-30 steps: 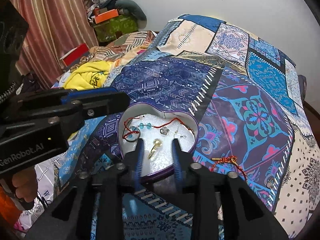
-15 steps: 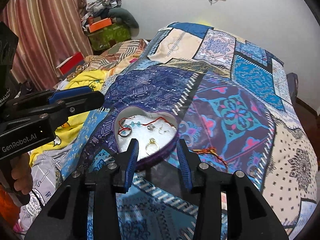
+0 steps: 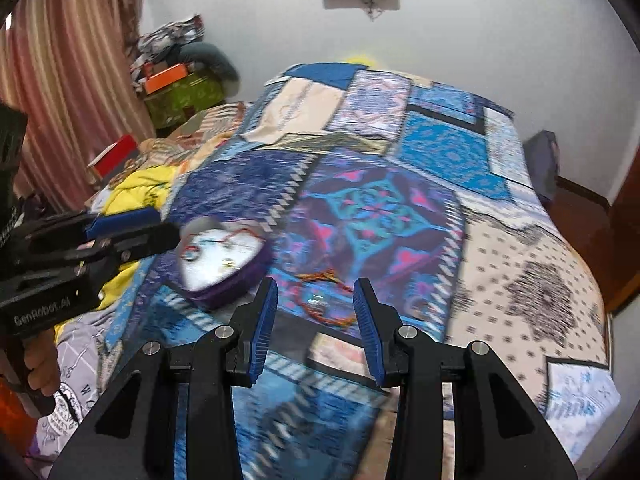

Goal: Organize jewelry

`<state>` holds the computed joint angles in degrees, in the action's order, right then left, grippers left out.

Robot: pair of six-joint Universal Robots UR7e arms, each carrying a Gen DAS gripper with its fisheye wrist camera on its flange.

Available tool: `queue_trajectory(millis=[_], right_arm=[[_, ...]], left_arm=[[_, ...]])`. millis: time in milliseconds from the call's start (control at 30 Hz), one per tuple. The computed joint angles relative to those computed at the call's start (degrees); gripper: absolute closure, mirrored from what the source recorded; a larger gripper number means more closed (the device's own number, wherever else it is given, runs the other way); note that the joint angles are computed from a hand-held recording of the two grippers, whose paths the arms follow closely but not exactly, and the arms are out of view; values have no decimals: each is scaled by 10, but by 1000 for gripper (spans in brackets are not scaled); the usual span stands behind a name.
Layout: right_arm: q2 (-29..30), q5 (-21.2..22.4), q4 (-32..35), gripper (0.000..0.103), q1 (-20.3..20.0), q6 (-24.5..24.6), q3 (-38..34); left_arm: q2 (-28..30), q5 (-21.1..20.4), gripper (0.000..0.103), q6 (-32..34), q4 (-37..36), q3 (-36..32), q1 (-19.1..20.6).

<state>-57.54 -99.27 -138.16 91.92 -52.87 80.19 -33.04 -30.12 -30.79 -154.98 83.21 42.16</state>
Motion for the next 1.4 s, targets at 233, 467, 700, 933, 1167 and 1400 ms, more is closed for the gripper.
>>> queue_trajectory(millis=[233, 467, 700, 933, 1167, 1400], right_arm=[[2, -18, 4, 67, -23, 17, -35], [17, -47, 36, 67, -40, 30, -73], [42, -66, 79, 67, -45, 20, -107], [90, -87, 155, 67, -41, 18, -176], [130, -104, 209, 67, -37, 19, -228], [128, -105, 174, 67, -37, -8, -208]], left_arm=[[39, -43, 70, -3, 44, -48, 6], [79, -91, 70, 5, 83, -102, 22], [117, -90, 70, 13, 120, -157, 38], [137, -86, 74, 30, 120, -187, 49], [146, -94, 79, 31, 120, -203, 59], [151, -99, 89, 25, 131, -213, 65]])
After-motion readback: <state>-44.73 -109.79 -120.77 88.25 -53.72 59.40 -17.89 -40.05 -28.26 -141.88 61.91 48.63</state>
